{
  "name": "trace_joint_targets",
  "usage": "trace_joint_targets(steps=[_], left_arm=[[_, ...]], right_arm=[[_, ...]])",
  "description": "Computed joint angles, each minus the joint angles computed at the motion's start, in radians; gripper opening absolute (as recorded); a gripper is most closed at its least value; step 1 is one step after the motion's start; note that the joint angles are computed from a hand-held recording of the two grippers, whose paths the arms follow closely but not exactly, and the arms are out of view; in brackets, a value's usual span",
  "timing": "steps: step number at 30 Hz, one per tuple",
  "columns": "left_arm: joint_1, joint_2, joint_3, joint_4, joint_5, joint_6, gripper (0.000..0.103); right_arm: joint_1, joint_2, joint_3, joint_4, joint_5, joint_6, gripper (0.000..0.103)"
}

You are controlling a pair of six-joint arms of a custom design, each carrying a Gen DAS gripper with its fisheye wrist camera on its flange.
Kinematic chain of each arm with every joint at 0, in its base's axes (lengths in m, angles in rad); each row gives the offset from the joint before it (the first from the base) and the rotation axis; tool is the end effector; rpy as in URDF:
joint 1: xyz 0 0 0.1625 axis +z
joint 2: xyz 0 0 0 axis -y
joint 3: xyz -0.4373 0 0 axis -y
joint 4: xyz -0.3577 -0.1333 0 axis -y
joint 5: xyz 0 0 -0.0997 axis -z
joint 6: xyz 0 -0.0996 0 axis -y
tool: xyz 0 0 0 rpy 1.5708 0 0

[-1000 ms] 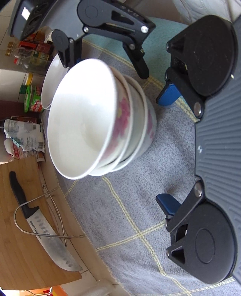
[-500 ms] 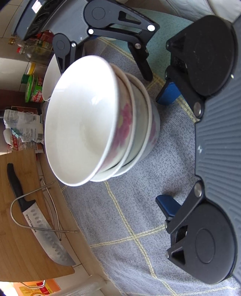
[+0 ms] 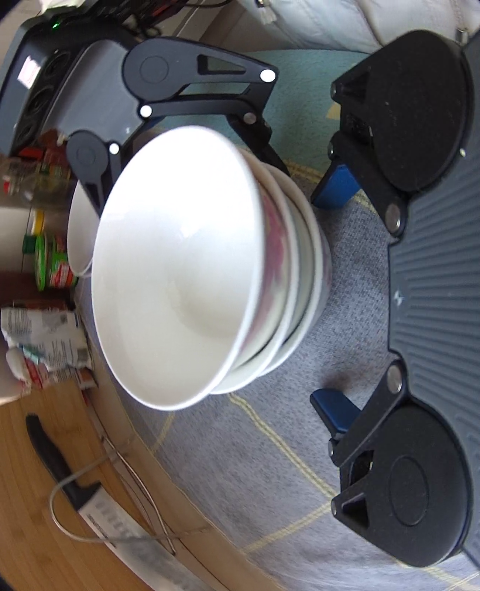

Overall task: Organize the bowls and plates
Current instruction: 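Grip the three-bowl stack from opposite rims with both tools, then lift the bowl stack with both tools and carry it over the plate stack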

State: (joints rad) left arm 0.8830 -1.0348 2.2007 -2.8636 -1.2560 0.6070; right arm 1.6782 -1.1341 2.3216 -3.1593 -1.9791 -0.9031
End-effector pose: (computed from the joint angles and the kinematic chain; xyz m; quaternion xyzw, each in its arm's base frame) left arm -0.1748 -0.4713 0.1284 0.5865 0.7922 -0.0689 0.1538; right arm 0.1410 -0.4336 0.1818 0.4291 -0.8593 0.1028 0.2587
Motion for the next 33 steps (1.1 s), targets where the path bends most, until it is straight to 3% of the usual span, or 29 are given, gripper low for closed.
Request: trace_joint_targets(steps=[12,16,24,33], left_arm=[[0.026,0.022,-0.079,0.102,-0.080,0.201,0.097],[0.031,0.025,-0.095,0.127,-0.098,0.240,0.089],[0.036,0.023,-0.120,0.184,-0.116,0.294,0.082],[0.046,0.026,-0.178,0.298,-0.134,0.313,0.081]], right_arm=[[0.039,0.014,-0.086,0.145,0.038,-0.064,0.103],[0.030,0.015,-0.119,0.203,0.051,-0.088,0.099],[0.031,-0.004,-0.147,0.313,0.073,-0.121,0.086],[0.031,-0.005,-0.172,0.372,0.073,-0.121,0.085]])
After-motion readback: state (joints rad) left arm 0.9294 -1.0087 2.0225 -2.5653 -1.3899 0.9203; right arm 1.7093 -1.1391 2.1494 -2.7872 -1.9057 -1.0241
